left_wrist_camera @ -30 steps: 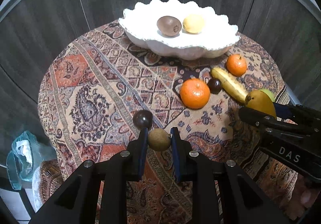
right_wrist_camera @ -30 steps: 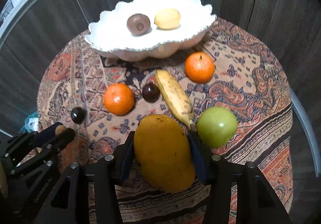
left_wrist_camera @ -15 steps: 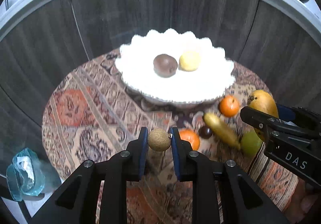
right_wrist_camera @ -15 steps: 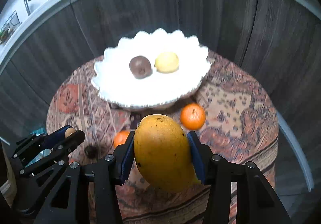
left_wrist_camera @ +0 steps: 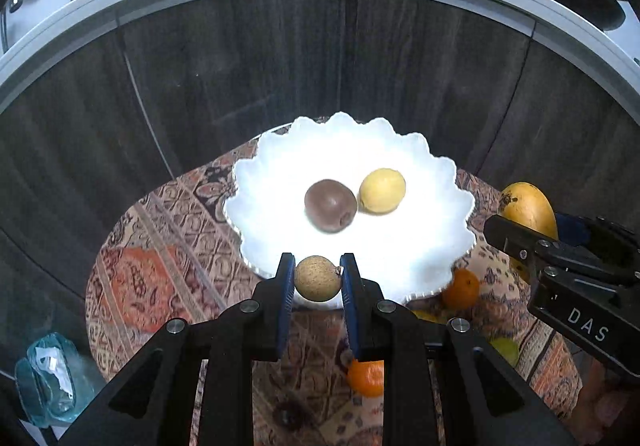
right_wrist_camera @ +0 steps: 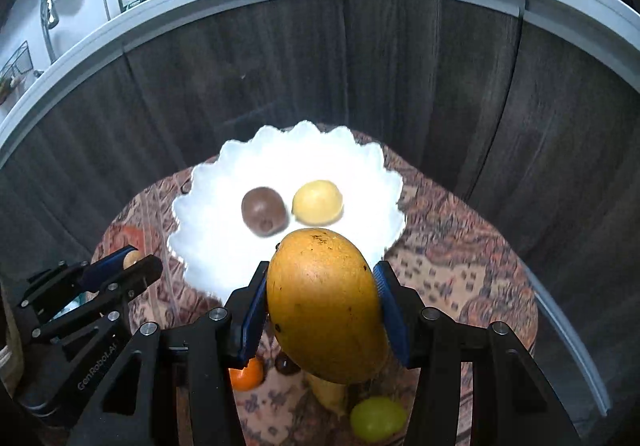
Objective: Organize fruits
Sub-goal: 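Carry the small fruit in the left tool while the right tool carries the mango to the bowl, then open the left tool to drop the small fruit while the right tool holds the mango above the bowl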
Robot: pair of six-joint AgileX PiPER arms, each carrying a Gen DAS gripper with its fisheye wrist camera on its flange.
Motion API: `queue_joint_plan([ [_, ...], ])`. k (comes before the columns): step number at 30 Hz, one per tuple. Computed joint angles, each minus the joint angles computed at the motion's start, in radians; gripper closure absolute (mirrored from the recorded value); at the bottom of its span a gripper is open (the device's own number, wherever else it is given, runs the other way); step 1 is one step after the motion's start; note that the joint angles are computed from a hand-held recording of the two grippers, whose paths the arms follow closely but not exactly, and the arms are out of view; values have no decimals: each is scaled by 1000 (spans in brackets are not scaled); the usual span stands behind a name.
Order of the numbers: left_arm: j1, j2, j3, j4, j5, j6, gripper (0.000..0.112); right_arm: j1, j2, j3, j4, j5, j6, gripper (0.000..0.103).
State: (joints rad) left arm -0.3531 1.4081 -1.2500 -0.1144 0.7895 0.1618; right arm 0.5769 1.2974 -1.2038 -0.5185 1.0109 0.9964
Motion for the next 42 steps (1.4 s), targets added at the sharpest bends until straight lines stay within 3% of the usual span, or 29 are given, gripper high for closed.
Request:
queue_joint_plan([
  [16, -7, 227, -149, 40, -40, -35, 89, -134, 159, -91, 47, -82, -93, 51],
  [34, -3, 342, -201, 55, -43, -56, 89, -212, 283, -126, 162, -129, -173, 51],
  [42, -5, 339, -195, 68, -36, -64, 66, -200, 280, -115, 136, -124, -152, 50],
])
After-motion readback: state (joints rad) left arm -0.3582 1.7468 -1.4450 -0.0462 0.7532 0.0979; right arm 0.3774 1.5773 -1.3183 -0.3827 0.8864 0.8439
